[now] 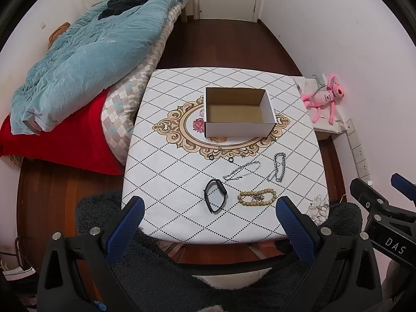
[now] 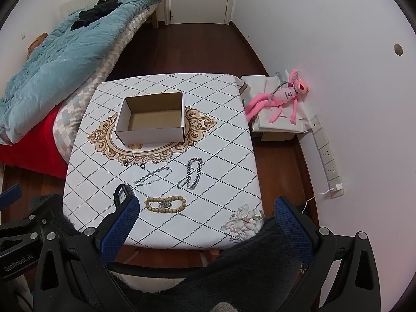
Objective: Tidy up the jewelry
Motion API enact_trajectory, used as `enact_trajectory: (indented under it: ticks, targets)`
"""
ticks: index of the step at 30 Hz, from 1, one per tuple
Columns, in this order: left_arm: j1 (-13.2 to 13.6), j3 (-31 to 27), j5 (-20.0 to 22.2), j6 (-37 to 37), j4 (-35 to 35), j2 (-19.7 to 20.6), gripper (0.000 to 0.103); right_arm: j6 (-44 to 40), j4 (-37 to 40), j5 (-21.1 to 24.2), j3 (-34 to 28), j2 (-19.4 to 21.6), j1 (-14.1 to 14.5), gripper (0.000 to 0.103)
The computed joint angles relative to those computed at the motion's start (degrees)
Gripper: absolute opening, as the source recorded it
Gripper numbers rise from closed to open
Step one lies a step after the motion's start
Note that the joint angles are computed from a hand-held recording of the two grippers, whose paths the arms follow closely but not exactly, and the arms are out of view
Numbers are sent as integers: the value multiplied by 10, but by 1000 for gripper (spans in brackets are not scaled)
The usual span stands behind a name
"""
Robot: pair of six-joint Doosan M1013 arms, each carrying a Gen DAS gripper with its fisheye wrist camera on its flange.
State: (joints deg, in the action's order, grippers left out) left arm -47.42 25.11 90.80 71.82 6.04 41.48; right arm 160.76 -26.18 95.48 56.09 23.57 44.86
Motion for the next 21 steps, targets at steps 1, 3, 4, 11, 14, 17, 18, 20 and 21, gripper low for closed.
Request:
enact_trajectory:
  ticks: [1, 3, 4, 11, 14, 17, 18, 20, 21]
  targets:
    - [0, 0, 0, 0, 0, 0, 103, 0, 0, 0, -1, 0, 0, 103]
    - [0, -1, 0, 0, -1, -1, 103, 0, -1, 1, -2, 1, 0, 103]
    - [-1, -2, 0, 0, -1, 0, 103, -1, -1, 1, -2, 0, 0, 103]
    - [-1, -3, 1, 0, -1, 0, 103, 0, -4, 0, -2, -1, 1, 103]
    - [-2, 1, -5, 4, 4, -1, 103, 5, -8, -1, -2, -2, 2, 103]
    - [-1, 7, -18, -2, 7, -1, 103, 19, -4, -14, 9, -7, -2, 103]
    - [0, 2, -18, -6, 9, 3, 103, 24, -1, -18, 13, -8, -3, 103]
    - [0, 0, -23, -8, 22, 9, 103, 33, 4, -28, 25, -12, -9, 103]
    - [0, -6, -22, -7, 27, 16, 103, 37, 8, -32, 31, -12, -12, 103]
